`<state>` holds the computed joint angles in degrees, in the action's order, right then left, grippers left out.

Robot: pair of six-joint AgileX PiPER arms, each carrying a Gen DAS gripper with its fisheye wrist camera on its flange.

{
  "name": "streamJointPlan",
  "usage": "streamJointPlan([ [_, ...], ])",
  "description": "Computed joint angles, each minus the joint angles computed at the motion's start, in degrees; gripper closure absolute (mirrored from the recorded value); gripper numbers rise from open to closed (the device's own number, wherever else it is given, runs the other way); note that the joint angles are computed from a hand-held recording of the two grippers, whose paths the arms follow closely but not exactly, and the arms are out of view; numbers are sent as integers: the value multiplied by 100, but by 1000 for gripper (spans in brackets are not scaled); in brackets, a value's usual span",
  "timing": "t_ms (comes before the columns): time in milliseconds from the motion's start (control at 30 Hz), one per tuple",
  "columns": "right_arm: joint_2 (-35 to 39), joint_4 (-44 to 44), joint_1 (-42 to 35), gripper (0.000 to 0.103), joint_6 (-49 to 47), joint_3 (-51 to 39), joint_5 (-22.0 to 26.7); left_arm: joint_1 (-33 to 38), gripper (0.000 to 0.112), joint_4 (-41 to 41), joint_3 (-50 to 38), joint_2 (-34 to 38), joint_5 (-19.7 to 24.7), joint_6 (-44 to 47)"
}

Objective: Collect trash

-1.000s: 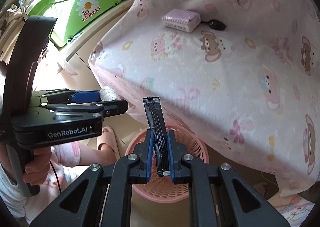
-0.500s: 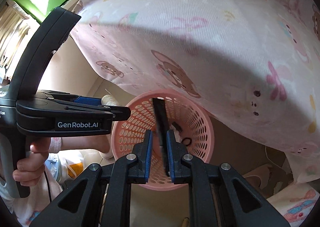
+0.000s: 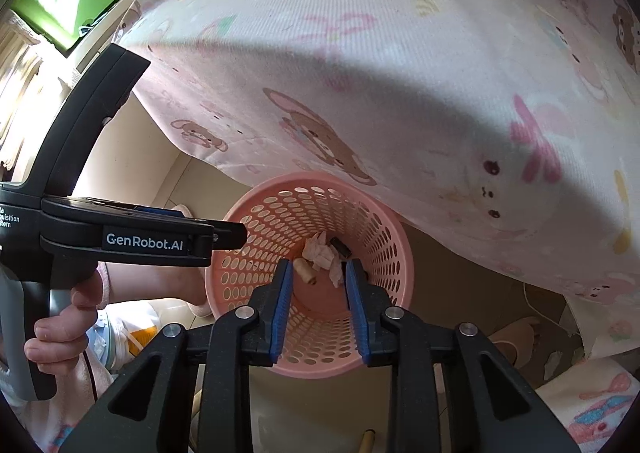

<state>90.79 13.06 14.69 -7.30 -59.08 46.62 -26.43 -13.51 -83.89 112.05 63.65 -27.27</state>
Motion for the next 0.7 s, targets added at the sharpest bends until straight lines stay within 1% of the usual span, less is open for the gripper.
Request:
streamJointPlan([
  [33,-59,3,-33,69,-15,-5,12,-41,35,162,4,-71,-33,-87],
  [167,-418,-151,18,69,61,38,-91,-104,35,508,60,-422,-185,-284],
  [300,-989,-170,10,67,42,130,-239,-235,35,1046,64,-824,-341,-618],
  [367,-1278,-335,48,55,197,236,-476,-342,34,1441,12,-969,-386,-840],
  [400,-1400,-367,39,54,240,273,-580,-401,33,1693,-22,-1040,-395,-983],
  [467,-1536,-175,-89,54,113,235,-625,-557,27,2228,-55,-1146,-387,-1339],
  [533,-1588,284,-312,53,-301,142,-533,-682,27,2719,-71,-1262,-386,-1595],
  [567,-1574,418,-389,53,-450,70,-453,-713,27,2833,-102,-1310,-394,-1630],
  [633,-1612,425,-481,53,-426,40,-539,-725,25,2952,-140,-1397,-462,-1655],
  [700,-1663,226,-453,53,-244,16,-655,-720,22,3094,-245,-1451,-501,-1683],
])
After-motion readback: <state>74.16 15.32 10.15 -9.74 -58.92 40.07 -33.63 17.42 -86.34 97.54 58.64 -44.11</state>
